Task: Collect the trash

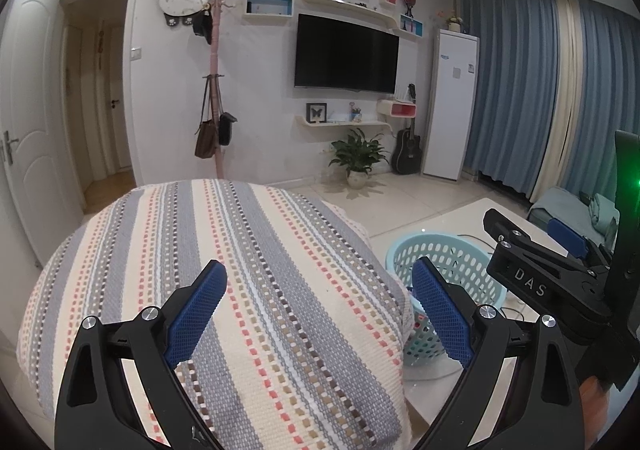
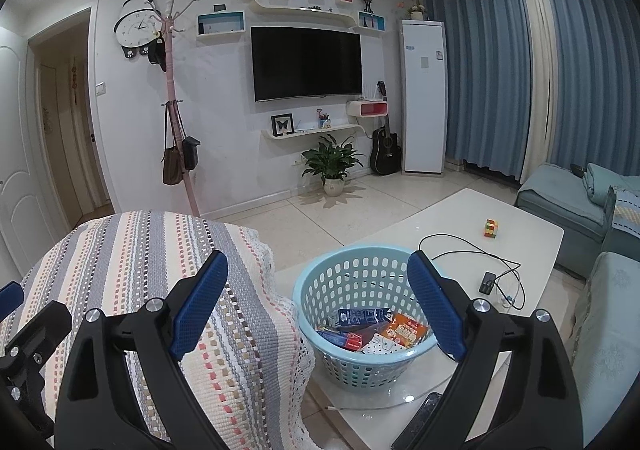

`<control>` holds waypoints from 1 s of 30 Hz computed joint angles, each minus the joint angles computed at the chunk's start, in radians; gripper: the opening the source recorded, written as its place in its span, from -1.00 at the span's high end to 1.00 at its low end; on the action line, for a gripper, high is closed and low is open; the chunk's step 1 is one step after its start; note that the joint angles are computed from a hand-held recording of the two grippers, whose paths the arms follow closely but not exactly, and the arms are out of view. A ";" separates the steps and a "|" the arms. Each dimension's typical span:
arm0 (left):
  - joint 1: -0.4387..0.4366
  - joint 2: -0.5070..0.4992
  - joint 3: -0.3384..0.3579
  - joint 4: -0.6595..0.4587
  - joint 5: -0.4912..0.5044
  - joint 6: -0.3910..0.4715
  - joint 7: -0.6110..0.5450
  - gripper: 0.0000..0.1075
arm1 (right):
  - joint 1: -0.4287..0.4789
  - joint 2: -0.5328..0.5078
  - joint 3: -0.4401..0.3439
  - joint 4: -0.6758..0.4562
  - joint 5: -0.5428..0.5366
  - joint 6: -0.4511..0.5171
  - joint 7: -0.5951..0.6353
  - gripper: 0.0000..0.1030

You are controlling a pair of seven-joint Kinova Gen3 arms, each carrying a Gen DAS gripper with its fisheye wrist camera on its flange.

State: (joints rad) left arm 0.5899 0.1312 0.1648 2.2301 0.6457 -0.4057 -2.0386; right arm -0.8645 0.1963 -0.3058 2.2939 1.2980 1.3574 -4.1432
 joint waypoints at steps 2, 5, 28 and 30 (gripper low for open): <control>0.003 -0.001 -0.001 0.001 0.009 -0.005 -0.006 -0.70 | 0.000 0.002 0.000 -0.004 0.000 0.001 0.009 -0.69; 0.002 -0.005 0.001 0.003 0.012 -0.005 -0.009 -0.70 | 0.002 0.000 0.001 -0.007 0.002 -0.002 0.017 -0.69; 0.039 -0.003 0.017 -0.002 0.219 -0.111 -0.165 -0.78 | 0.008 0.004 0.008 -0.020 0.008 -0.006 0.023 -0.71; 0.055 0.006 0.023 -0.004 0.269 -0.148 -0.213 -0.77 | 0.007 0.005 0.008 -0.019 0.008 -0.004 0.017 -0.71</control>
